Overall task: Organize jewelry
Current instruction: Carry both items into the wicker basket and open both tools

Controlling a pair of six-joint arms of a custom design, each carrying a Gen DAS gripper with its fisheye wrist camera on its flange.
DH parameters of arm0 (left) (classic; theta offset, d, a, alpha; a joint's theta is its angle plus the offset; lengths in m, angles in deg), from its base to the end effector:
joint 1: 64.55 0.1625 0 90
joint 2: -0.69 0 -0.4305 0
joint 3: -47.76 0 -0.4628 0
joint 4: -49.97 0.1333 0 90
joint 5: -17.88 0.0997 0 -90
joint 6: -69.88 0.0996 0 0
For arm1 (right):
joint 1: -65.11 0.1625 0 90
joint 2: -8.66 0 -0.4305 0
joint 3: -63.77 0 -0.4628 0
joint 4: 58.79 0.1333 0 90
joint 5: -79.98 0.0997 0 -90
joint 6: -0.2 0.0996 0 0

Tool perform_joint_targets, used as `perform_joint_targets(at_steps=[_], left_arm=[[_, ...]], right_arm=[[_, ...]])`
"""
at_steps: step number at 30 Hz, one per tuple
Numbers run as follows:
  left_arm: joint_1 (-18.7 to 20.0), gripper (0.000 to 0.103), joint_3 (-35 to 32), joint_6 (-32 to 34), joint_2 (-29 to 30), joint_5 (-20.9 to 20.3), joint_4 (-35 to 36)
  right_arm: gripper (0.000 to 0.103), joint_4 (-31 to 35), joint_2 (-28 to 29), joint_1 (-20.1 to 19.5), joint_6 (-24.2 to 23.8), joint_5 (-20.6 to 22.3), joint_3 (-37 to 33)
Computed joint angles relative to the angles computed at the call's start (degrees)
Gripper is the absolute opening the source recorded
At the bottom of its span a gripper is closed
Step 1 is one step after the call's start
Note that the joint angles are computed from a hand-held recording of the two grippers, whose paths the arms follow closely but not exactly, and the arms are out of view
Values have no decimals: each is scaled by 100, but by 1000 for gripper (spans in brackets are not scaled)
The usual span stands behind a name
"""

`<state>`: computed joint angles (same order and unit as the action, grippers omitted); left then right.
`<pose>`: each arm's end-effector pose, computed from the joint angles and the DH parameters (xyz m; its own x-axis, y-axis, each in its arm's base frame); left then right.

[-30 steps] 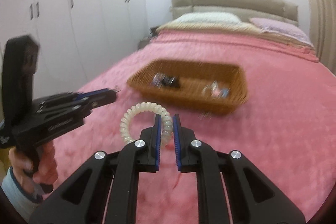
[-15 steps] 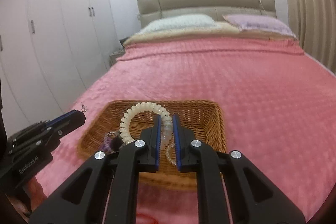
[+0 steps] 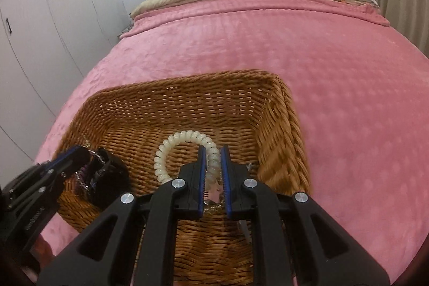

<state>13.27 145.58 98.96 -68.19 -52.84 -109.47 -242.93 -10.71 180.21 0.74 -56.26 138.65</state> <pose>0.0154 -0.7164 0.3334 -0.7679 0.3521 -0.5351 0.6106 0.6547 -0.4456 0.3903 -0.6885 -0.0677 -0.8207 0.1216 0.5583 -0.3237 0.7063 -0.6296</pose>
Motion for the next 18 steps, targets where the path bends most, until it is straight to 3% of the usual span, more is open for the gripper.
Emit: perform_joint_targets(at_steps=[3, 7, 10, 11, 14, 18], left_arm=[[5, 13, 2, -13, -12, 0, 65], [0, 31, 161, -20, -233, -205, 93], [-32, 36, 389, -2, -542, -437, 56], [-44, 42, 490, 0, -683, -526, 41], [-76, 48, 828, 64, -1081, -723, -96], [-117, 48, 1242, 150, -1467, -662, -340]], right_arm=[[10, -107, -10, 39, -88, 0, 32], [10, -215, -122, 136, -127, 16, 204], [11, -431, -260, 246, -209, 74, 454], [17, -533, -309, 300, -254, 65, 561], [36, -902, -470, 450, -405, 175, 935], [36, -1193, -600, 694, -560, 150, 1393]])
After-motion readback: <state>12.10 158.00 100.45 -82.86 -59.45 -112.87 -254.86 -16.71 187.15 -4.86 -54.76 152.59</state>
